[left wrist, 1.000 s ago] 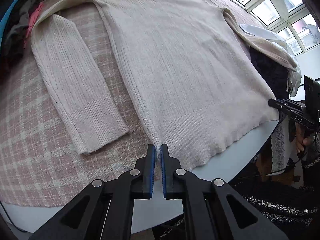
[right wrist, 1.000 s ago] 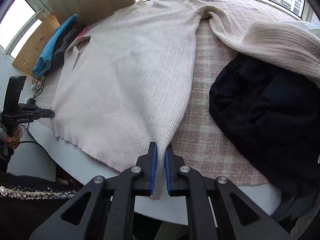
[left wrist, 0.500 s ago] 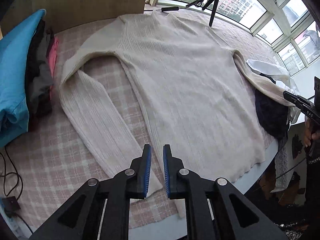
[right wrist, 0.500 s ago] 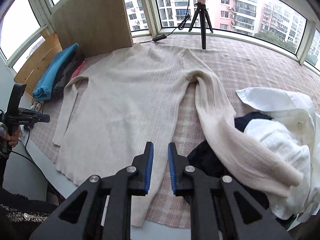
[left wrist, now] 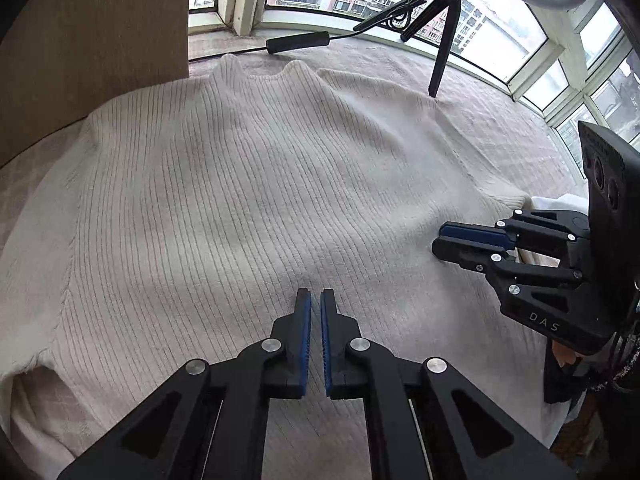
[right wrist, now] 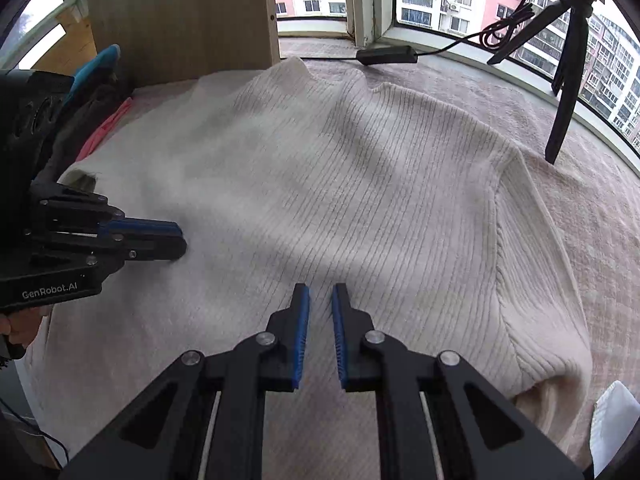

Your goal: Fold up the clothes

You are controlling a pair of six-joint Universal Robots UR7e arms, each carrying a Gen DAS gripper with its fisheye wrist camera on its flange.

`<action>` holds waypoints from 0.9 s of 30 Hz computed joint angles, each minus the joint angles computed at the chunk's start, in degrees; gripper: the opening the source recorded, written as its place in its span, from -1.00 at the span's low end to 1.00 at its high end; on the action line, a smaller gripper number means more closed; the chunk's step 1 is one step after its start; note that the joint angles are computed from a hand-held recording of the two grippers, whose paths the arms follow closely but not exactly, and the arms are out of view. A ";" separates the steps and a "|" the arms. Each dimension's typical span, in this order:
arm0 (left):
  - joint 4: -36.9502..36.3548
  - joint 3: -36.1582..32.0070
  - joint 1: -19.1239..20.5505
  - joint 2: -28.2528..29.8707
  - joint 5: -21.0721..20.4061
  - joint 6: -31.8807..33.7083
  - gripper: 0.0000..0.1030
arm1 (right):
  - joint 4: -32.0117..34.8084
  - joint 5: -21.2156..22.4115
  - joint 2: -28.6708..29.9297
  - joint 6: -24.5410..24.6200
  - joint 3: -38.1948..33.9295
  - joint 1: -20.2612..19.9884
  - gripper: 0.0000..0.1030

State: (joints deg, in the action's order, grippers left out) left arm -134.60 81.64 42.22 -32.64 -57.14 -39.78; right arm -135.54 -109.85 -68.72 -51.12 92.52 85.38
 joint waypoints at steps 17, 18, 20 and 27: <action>2.80 3.24 -1.44 -10.51 5.56 3.88 -0.60 | -2.61 1.17 -7.70 -5.86 -2.40 0.90 -0.44; 2.76 3.34 -1.86 -10.92 5.87 3.83 -0.60 | -2.21 1.47 -8.08 -5.56 -3.17 1.25 -0.44; 3.86 3.01 -2.58 -11.92 6.77 3.57 -0.60 | -0.98 2.62 -8.39 -3.60 -5.61 1.91 -0.44; 9.15 0.00 -2.67 -14.68 10.00 1.29 -0.52 | 2.90 5.86 -5.12 3.18 -16.31 3.89 -0.25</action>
